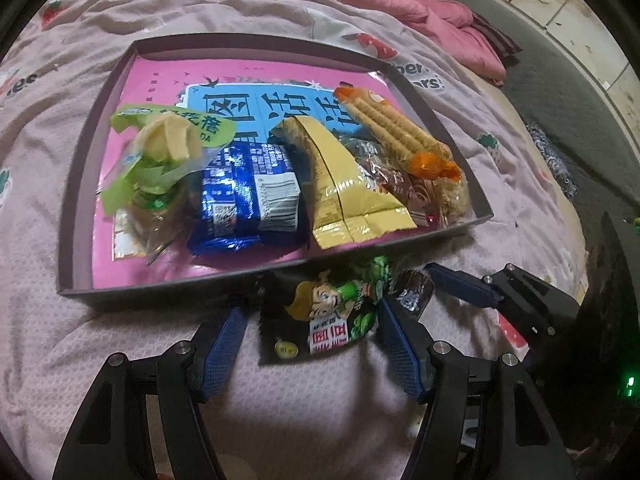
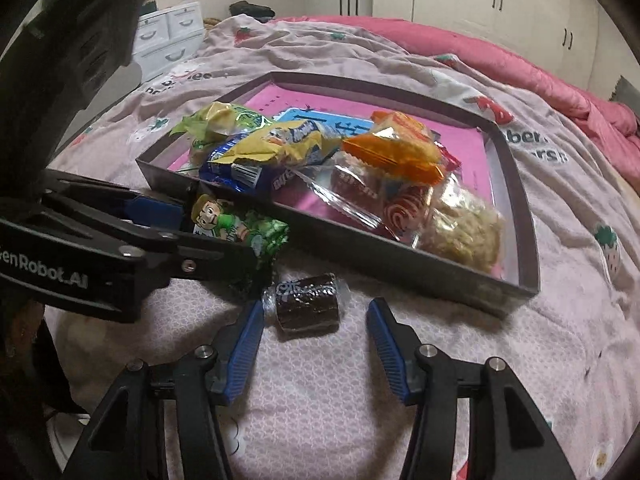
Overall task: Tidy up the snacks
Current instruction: 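Grasp the green cartoon packet with the left tool while the right tool grasps the chocolate roll, then carry the green packet with the left tool while the right tool carries the chocolate roll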
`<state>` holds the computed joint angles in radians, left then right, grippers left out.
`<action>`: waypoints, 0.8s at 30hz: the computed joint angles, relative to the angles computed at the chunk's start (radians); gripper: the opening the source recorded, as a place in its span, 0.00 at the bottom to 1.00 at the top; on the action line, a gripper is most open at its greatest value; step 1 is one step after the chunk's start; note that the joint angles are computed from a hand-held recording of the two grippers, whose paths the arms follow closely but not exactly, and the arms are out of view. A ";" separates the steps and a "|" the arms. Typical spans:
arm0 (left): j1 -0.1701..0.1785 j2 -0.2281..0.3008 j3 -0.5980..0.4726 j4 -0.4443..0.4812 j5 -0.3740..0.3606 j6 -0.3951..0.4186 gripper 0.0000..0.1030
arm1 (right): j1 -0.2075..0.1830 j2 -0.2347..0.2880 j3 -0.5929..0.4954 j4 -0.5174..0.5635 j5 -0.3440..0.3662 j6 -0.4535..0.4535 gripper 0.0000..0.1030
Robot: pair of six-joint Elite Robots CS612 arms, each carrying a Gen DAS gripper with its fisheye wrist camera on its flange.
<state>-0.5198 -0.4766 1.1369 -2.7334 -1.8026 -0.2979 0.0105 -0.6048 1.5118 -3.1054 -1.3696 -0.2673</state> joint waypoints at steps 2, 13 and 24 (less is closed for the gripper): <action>-0.002 0.007 -0.013 0.008 -0.001 -0.009 0.67 | 0.001 0.005 -0.006 -0.009 0.004 -0.008 0.47; -0.006 0.019 -0.021 -0.015 0.003 -0.037 0.48 | -0.005 0.007 -0.008 -0.006 0.043 0.004 0.40; 0.021 -0.024 0.057 -0.117 -0.064 -0.069 0.31 | -0.016 -0.020 0.029 -0.063 0.077 0.056 0.39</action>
